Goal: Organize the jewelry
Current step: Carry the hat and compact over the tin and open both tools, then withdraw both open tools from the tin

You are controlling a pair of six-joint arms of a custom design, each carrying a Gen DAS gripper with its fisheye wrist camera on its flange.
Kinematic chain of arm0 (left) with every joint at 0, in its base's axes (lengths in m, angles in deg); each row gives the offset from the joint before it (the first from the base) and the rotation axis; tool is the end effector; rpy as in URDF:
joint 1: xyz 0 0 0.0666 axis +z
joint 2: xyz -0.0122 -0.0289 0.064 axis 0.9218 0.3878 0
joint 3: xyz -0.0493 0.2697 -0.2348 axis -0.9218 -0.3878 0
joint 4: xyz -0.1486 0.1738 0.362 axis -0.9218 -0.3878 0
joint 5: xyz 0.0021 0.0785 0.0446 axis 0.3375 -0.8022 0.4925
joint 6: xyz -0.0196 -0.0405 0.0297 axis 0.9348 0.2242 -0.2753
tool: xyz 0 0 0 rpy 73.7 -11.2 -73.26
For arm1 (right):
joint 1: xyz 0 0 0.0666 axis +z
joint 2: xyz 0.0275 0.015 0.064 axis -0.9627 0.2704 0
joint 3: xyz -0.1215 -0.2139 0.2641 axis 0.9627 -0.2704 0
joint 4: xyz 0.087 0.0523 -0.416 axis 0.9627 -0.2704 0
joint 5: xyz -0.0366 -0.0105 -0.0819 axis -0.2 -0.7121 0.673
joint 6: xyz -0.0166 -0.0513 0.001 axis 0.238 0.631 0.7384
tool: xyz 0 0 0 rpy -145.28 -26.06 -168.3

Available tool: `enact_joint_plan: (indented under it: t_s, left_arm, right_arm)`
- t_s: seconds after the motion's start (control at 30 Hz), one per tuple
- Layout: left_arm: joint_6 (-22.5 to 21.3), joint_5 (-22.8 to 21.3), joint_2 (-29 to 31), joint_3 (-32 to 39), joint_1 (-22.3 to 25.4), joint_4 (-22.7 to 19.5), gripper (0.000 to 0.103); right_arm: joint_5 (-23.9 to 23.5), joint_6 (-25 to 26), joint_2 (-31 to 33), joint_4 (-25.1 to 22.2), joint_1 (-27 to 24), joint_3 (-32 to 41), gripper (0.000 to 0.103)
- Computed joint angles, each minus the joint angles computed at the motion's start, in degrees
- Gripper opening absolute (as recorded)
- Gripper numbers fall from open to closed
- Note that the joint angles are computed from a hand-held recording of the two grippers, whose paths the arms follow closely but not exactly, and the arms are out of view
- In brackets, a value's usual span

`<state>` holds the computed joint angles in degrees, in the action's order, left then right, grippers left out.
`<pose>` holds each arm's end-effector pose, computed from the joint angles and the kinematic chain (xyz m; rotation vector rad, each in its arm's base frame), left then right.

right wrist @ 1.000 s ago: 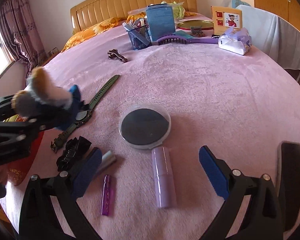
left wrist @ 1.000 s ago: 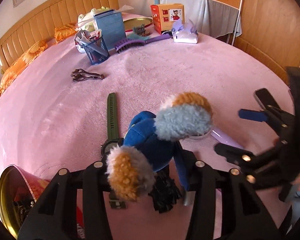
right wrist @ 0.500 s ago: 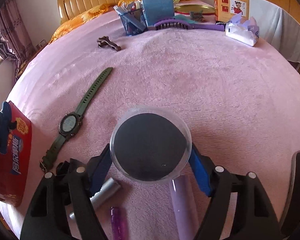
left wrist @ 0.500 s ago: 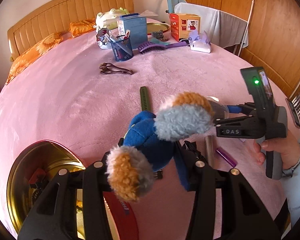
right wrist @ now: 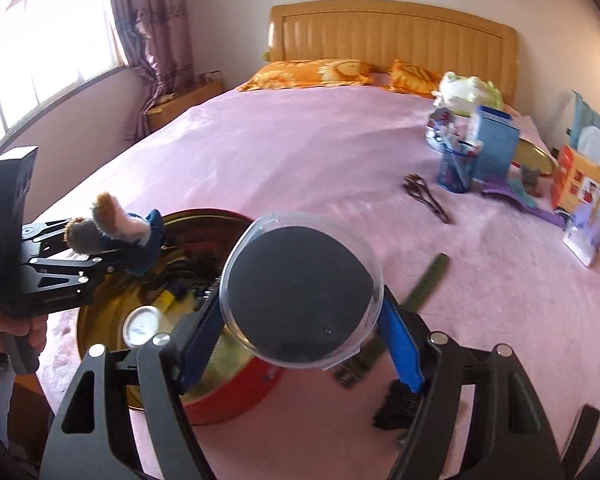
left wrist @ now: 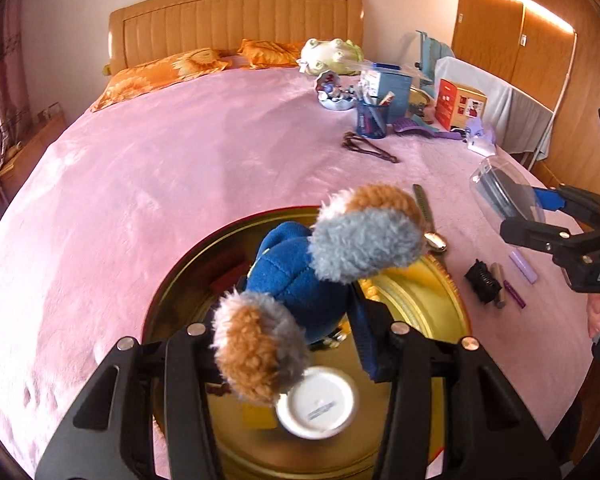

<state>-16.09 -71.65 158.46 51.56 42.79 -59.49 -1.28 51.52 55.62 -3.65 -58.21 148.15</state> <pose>0.6092 -0.2768 0.4703 0.4434 2.3596 -0.2233 0.5727 0.1678 0.4936 -0.3373 2.3143 0.2477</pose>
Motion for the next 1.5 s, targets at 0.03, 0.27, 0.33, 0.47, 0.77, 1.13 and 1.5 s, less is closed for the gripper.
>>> enact_joint_plan:
  t_s: [0.03,0.27,0.33,0.47,0.77,1.13,1.5]
  left_arm:
    - [0.2,0.2,-1.5,-2.4,0.8,0.8,0.048]
    - [1.1,3.4,-5.6,-11.4,4.3,3.3,0.048]
    - [0.6,4.6,-6.5,-13.2,4.8,4.3,0.048]
    - [0.0,5.9,-7.8,-15.7,5.5,6.1,0.048]
    - [-0.6,8.1,-9.2,-18.2,6.5,8.2,0.048]
    - [0.0,7.4,-5.6,-14.4,5.3,5.2,0.049]
    - [1.5,5.3,-4.1,-12.4,3.7,2.7,0.066]
  right_arm:
    - [-0.2,0.4,1.4,-1.1,1.2,1.8,0.076]
    - [-0.2,-0.7,16.5,-13.5,7.4,19.6,0.076]
    - [1.1,-1.3,21.4,-17.5,8.8,25.5,0.076]
    - [3.3,-2.3,30.1,-25.2,10.3,36.6,0.076]
    - [5.4,-3.0,31.2,-25.5,10.4,37.3,0.077]
    - [5.7,-1.8,17.9,-15.1,9.4,19.5,0.093]
    - [6.3,1.6,6.6,-7.3,9.7,4.8,0.093]
